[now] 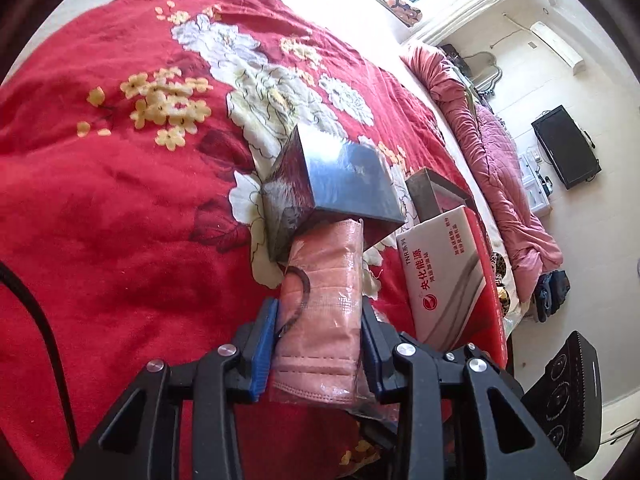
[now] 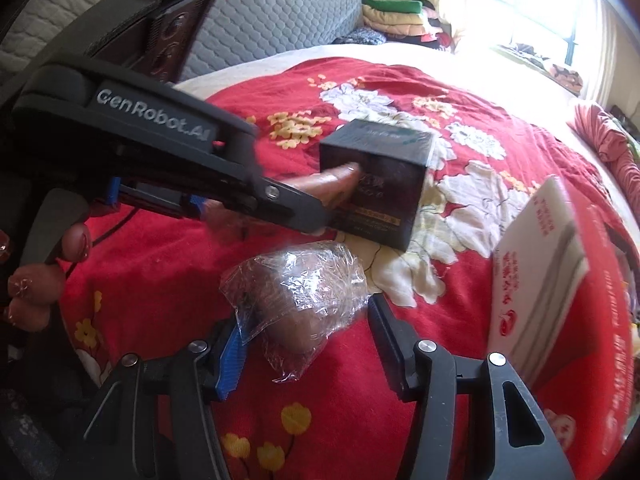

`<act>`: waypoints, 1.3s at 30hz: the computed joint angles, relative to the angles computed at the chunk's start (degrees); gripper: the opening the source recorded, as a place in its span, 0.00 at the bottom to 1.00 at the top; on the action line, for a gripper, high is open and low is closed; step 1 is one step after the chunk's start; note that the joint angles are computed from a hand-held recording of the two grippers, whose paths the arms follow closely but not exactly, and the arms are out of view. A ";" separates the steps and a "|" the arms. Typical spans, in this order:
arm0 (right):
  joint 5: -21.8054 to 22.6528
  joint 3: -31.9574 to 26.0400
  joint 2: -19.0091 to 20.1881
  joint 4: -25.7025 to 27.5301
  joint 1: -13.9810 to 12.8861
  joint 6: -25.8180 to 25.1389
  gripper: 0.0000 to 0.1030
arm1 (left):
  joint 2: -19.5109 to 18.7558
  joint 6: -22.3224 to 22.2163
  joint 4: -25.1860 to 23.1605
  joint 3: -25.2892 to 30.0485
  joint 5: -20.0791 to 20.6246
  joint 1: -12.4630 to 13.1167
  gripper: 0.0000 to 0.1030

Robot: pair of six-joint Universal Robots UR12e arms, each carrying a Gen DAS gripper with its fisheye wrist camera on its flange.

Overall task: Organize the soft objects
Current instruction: 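Grasp the pink towel pack with the left tool while the right tool grasps the clear bag with brown item, then carry the towel pack with the left tool while the right tool carries the brown bag over the tray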

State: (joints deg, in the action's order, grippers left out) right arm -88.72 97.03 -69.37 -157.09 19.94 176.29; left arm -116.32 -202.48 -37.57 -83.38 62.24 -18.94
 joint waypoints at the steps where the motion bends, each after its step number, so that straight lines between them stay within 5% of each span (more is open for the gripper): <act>1: -0.04 0.49 -0.57 -0.97 -0.11 0.42 0.57 | 0.61 0.27 0.62 -0.15 1.58 -0.28 0.37; 6: -1.62 3.74 -4.15 -8.77 -1.18 3.68 0.57 | 2.47 2.93 2.36 0.69 7.82 -2.09 0.37; 11: -5.54 6.58 -7.78 -15.41 -3.45 7.83 0.57 | 2.37 6.63 1.77 3.30 7.93 -4.14 0.37; 28: -17.37 16.59 -17.12 -20.01 -11.15 16.15 0.57 | -6.07 18.82 -7.08 20.19 15.18 -14.65 0.37; 39: -13.92 20.18 -19.46 -18.08 -16.14 22.76 0.57 | -13.15 22.96 -15.33 30.25 18.90 -18.19 0.37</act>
State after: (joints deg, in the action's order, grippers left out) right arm -102.65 117.21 -88.82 -175.16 3.80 199.05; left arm -129.47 -179.52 -52.90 -53.14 81.14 -37.12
